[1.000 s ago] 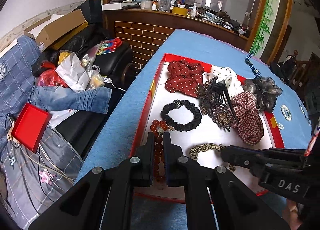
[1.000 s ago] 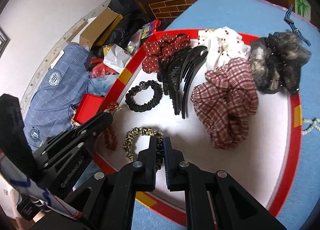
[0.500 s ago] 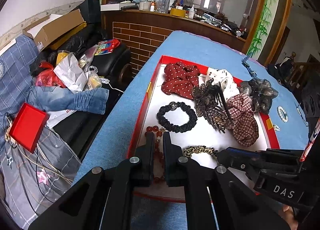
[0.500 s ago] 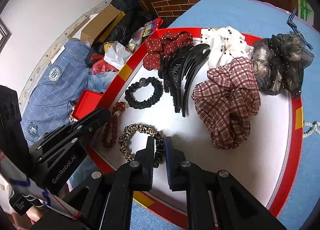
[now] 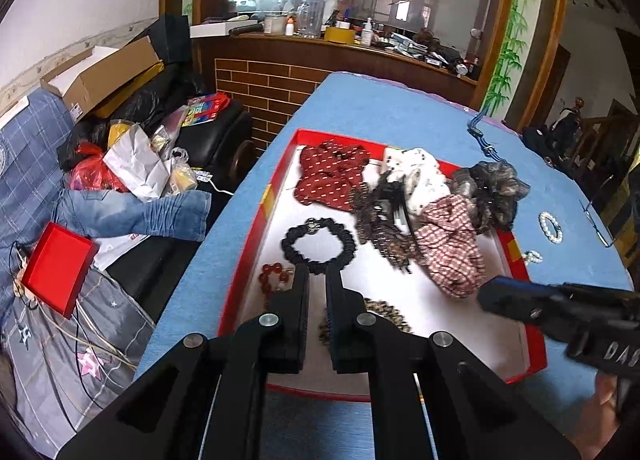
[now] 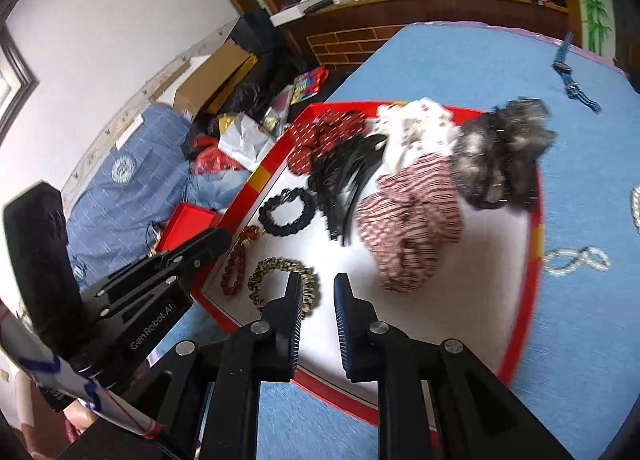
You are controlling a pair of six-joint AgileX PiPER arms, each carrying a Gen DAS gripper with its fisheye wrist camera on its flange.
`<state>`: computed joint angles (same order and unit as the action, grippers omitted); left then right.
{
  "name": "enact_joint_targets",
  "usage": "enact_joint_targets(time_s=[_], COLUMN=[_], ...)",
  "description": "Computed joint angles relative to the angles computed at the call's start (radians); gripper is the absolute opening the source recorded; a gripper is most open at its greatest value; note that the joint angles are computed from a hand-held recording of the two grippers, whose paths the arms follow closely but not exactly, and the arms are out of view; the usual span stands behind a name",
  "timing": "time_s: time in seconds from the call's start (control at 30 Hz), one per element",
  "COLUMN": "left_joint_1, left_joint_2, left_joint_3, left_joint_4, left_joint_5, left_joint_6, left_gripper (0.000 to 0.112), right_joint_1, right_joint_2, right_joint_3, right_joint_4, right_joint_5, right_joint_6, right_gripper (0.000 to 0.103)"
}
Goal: Organize jewelry
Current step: 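Open both tools to release the bracelet and scrunchie in the tray, then grasp the pearl strand with the left tool while the right grasps the pearl bracelet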
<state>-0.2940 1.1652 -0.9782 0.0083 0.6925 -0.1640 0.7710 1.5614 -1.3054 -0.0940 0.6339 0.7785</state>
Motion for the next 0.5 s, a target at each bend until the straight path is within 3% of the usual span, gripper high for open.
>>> enact_joint_targets(time_s=[0.23,0.5], left_joint_1=[-0.164,-0.427], left_joint_2=[0.012,0.103], left_joint_3=[-0.042,-0.183], left_joint_4=[0.129,0.182], left_joint_5=[0.039,0.102], left_joint_6=[-0.139,-0.196], left_gripper=[0.008,0.008], right_joint_1=[-0.079,-0.306], right_joint_2=[-0.177,-0.454], right_joint_3=[0.127,0.316], right_joint_4=[-0.012,0.034], right_joint_5=[0.048,0.115], right_joint_6=[0.039,0.008], right_gripper=[0.018,0.018])
